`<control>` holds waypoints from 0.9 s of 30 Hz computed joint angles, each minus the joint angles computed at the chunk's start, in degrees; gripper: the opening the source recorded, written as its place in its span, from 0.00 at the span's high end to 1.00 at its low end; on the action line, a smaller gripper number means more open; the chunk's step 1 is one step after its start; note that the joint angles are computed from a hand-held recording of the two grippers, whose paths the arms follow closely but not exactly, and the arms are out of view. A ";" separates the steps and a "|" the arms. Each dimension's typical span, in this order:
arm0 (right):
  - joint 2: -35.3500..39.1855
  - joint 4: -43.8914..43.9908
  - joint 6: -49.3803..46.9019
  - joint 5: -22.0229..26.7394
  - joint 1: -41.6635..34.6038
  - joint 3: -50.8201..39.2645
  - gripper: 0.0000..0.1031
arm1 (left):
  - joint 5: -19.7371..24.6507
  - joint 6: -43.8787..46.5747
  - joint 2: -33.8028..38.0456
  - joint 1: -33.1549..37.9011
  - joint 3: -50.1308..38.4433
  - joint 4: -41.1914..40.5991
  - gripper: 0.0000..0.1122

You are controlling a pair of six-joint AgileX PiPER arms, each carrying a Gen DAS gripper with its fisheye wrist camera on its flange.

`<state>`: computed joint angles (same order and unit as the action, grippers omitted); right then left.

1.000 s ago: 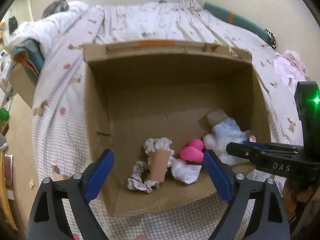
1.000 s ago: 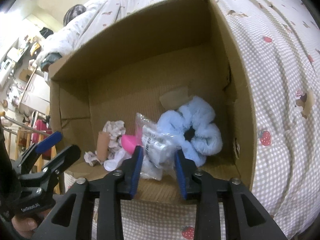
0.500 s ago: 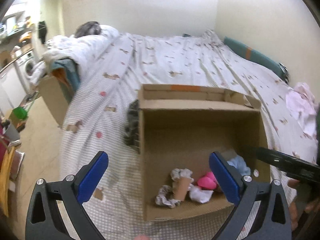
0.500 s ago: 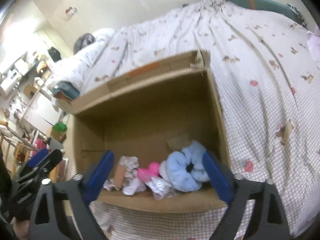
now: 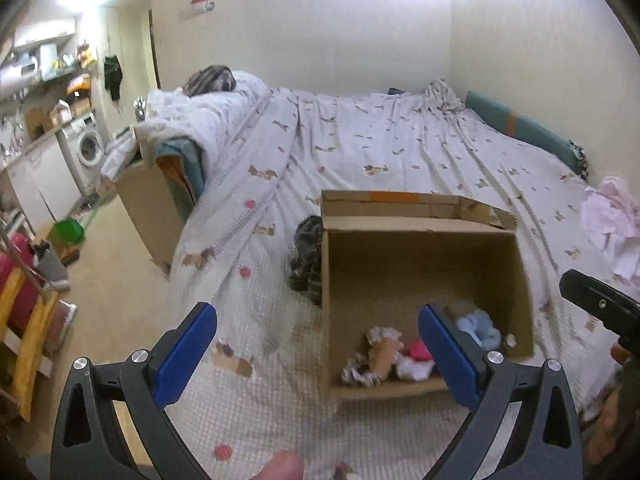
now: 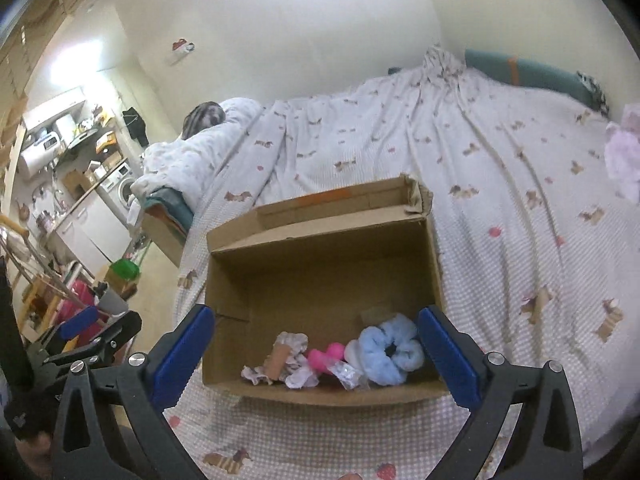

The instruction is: Organize soft objects

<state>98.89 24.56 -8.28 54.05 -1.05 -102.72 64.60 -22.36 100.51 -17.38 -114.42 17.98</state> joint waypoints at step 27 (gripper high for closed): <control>-14.73 -1.92 -2.03 -15.28 0.12 26.70 0.00 | -5.27 -3.78 -9.22 -0.22 20.02 -2.97 0.09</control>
